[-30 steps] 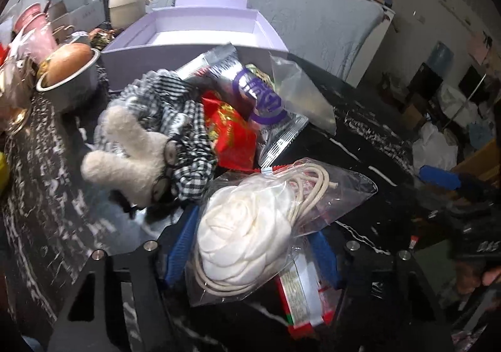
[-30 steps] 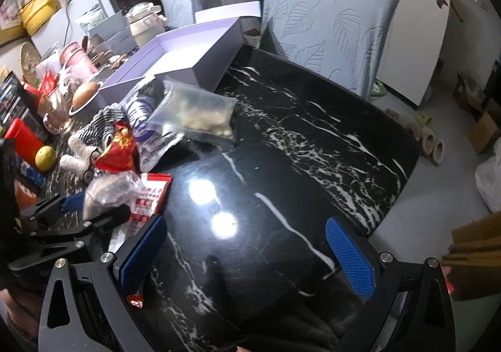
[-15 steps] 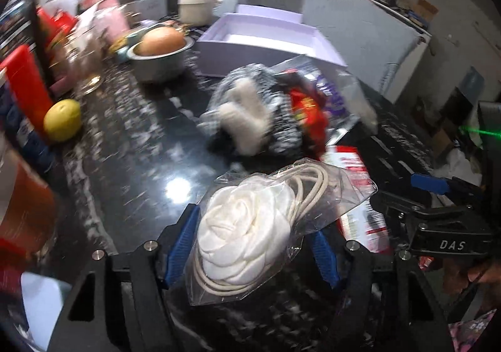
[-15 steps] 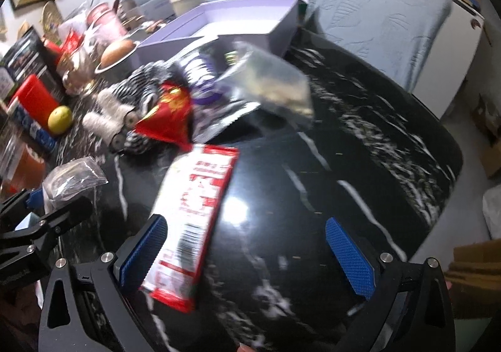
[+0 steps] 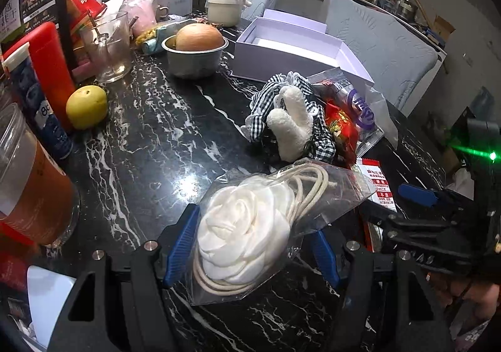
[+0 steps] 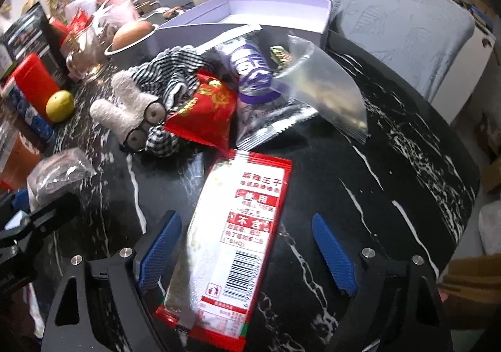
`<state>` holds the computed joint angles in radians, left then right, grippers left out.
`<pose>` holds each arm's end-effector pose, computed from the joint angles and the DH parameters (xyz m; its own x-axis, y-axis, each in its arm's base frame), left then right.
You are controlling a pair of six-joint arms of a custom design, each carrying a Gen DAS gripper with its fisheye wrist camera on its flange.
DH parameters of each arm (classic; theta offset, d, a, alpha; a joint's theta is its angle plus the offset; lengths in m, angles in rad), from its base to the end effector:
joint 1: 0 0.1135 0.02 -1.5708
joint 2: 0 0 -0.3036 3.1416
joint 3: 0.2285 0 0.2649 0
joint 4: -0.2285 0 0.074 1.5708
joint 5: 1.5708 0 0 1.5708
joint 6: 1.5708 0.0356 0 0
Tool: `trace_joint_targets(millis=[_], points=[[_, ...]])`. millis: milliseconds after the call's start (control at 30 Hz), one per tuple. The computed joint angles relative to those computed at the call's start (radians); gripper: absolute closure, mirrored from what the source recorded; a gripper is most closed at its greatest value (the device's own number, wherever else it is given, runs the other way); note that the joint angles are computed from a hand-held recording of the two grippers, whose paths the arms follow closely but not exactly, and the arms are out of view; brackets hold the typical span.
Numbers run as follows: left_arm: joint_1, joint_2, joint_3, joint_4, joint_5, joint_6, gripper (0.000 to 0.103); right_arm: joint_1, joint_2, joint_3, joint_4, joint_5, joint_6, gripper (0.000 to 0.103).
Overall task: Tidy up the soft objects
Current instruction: 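Grasp the red-and-white snack packet with the right gripper and lift it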
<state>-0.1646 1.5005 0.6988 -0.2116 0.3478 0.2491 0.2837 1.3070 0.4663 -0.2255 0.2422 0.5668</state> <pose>0.2723 -0.0575 0.1815 -0.7294 0.3561 -0.5840 0.5281 0.8359 -0.1499 0.2041 0.0506 0.1593 -0.7951 0.3112 -0.5206 0.3159 0.9452 0.0825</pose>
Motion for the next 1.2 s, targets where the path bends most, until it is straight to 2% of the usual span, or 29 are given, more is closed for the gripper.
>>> trace_joint_targets(millis=[100,167,267,500,600,667,733,933,1000,1033,1067,1100,1200], points=[[-0.005,0.004,0.0,-0.004,-0.001,-0.001,0.036,0.05,0.042,0.014,0.005,0.07,-0.008,0.028],[-0.012,0.001,-0.001,-0.005,-0.004,-0.005,0.036,0.047,0.02,0.006,-0.002,0.076,-0.028,0.044],[-0.028,-0.004,-0.003,-0.008,-0.007,-0.008,0.036,0.02,-0.018,-0.02,-0.001,0.051,-0.061,0.049],[-0.084,-0.004,0.001,-0.017,-0.012,-0.019,0.036,-0.063,-0.128,-0.073,-0.051,0.021,-0.12,0.051],[-0.111,-0.001,0.005,-0.015,-0.007,-0.033,0.036,-0.102,-0.158,-0.099,-0.035,0.018,-0.123,0.049],[-0.129,-0.004,0.006,-0.009,-0.01,-0.049,0.036,-0.106,-0.164,-0.095,-0.06,0.015,-0.112,0.033],[-0.144,-0.007,0.007,-0.003,-0.017,-0.062,0.036,-0.121,-0.17,-0.096,-0.065,-0.014,-0.118,0.027],[-0.179,0.005,0.015,-0.008,-0.036,-0.078,0.036,-0.107,-0.228,-0.129,-0.091,0.009,-0.109,0.027],[-0.19,0.01,0.017,-0.01,-0.042,-0.082,0.036,-0.088,-0.218,-0.131,-0.085,0.034,-0.105,0.027],[-0.194,0.011,0.018,-0.01,-0.043,-0.086,0.036,-0.086,-0.224,-0.136,-0.082,0.038,-0.102,0.032],[-0.196,0.011,0.018,-0.01,-0.043,-0.09,0.036,-0.085,-0.232,-0.138,-0.085,0.042,-0.102,0.045],[-0.198,0.01,0.017,-0.008,-0.043,-0.094,0.036,-0.083,-0.25,-0.144,-0.088,0.053,-0.099,0.052],[-0.206,0.004,0.013,-0.001,-0.051,-0.094,0.036,-0.092,-0.269,-0.154,-0.084,0.049,-0.109,0.055]])
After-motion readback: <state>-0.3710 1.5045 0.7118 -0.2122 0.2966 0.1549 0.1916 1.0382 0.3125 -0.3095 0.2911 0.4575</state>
